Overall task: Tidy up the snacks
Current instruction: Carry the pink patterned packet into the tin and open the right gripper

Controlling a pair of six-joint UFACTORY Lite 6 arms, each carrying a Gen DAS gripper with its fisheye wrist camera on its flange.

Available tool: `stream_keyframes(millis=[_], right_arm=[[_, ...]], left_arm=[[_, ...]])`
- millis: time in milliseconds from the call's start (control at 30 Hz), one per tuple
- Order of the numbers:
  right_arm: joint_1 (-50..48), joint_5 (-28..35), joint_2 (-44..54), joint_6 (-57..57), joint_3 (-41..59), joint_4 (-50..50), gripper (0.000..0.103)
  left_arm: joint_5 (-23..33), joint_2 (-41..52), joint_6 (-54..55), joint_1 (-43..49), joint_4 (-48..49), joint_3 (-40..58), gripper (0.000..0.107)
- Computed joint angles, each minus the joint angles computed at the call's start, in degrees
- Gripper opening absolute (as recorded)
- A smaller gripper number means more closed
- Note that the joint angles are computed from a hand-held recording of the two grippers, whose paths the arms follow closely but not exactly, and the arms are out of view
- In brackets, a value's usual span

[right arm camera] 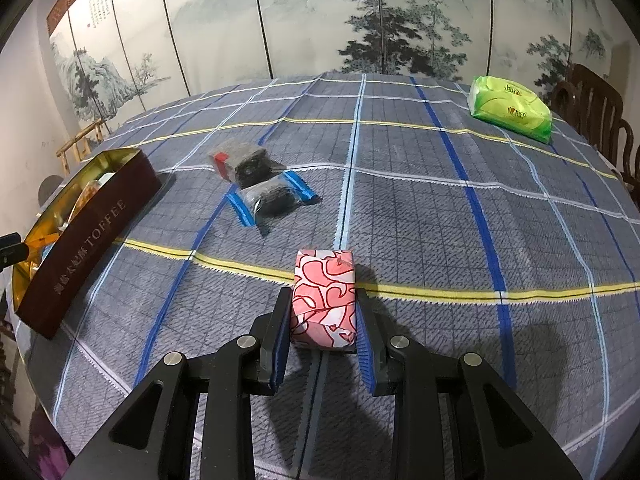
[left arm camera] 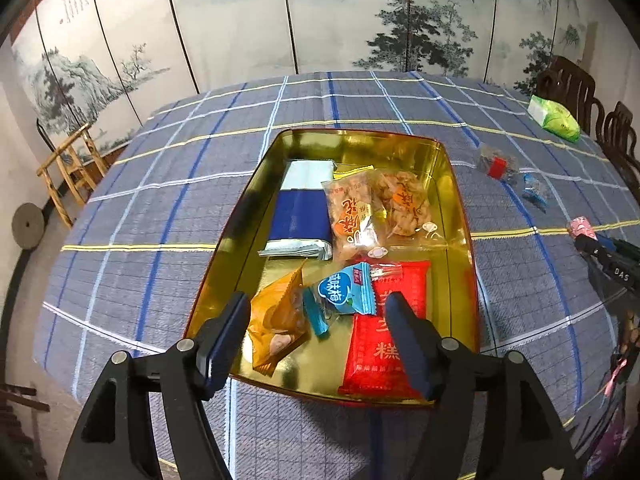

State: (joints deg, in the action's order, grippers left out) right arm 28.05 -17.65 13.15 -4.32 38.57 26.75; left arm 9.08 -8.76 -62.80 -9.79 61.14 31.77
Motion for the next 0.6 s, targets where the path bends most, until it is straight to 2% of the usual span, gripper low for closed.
stream_keyframes(millis=[67,300,567,600], right_arm=[[0.3,0.5,-0.7,1.1,-0.5,-0.9,0.03],[1.7,2.0,-4.1,6.4,-3.1,-5.2,0.03],[6.1,3.6,-5.7,1.6,-2.1,1.5,0.03],[7.2,3.6,-5.2,-1.1,-1.3,4.8,0.03]], left_arm=[[2.1,-0.6,-4.7,-1.7,4.3,-0.4,0.066],[5.5,-3.3,-8.6,-5.3,7.8,-1.9,0.067],[6.2,-6.1,-7.3,-5.4,6.7,-3.6,0.068],[6.2,-6.4,-7.0,-5.3,6.4,-3.9,0.068]])
